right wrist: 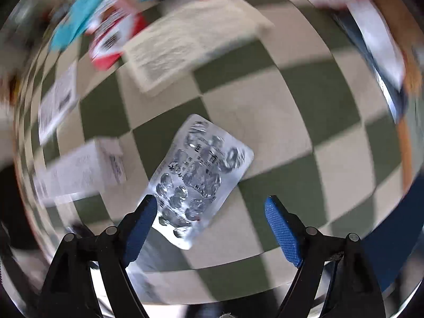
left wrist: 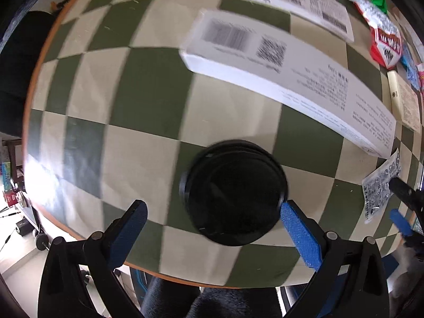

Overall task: Collect trash
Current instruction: 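Grasp the black round lid with left tool while right tool grasps the silver blister pack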

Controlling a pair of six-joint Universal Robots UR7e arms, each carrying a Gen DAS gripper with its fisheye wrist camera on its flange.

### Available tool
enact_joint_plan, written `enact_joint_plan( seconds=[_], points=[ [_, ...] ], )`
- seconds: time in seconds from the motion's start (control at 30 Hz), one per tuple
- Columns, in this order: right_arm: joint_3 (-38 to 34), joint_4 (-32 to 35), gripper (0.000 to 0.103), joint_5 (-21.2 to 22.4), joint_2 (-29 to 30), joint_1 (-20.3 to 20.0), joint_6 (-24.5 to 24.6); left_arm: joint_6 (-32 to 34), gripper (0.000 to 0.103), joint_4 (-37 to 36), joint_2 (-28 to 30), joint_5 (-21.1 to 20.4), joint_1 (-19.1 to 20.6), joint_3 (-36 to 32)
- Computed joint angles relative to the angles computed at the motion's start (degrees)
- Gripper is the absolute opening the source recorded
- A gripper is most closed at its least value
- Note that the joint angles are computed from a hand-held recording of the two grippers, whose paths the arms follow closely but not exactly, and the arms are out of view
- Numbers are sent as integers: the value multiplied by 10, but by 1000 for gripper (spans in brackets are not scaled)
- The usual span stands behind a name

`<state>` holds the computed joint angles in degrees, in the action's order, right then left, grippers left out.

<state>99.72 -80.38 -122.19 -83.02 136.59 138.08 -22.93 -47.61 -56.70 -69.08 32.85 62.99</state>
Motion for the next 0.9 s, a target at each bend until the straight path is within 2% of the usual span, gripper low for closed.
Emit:
enact_joint_plan(
  seconds=[0.1,0.13,0.17,0.2,0.23,0.3,0.33,0.4,0.53,0.6,0.63,0.7,0.77,0.83,0.9],
  points=[
    [16,-18,88,-6,0,-10,62,-2,99,-17,0,1,-4,18],
    [2,6,88,-7,9,-17,72,-4,94,-24,-1,-1,-5,19],
    [-9,21,87,-8,19,-22,78,-3,83,-31,-2,-6,-6,20],
    [-19,36,87,-4,27,-28,80,-1,79,-37,-3,-10,-8,19],
    [-34,55,87,4,40,-37,78,1,76,-41,-3,-2,-14,21],
    [-59,84,85,16,63,-50,73,13,76,-48,-4,9,-23,26],
    [-70,100,76,7,73,-48,73,15,76,-49,-5,11,-23,27],
    [-95,122,72,3,96,-51,29,16,76,-52,-7,11,-26,31],
    [-98,118,69,-4,107,-39,9,14,76,-53,-17,11,-23,33],
    [-111,139,55,-3,117,-15,29,21,76,-56,-22,16,-22,31],
    [-112,151,44,-3,115,1,37,23,76,-54,-29,19,-24,32],
    [-111,146,34,-6,110,10,20,30,76,-59,-39,27,-24,38],
    [-86,116,30,-18,90,20,16,32,76,-62,-41,31,-27,37],
    [-58,86,29,-31,70,33,31,29,76,-63,-42,31,-28,36],
    [-40,78,23,-45,56,49,54,25,76,-64,-47,32,-28,40]
  ],
)
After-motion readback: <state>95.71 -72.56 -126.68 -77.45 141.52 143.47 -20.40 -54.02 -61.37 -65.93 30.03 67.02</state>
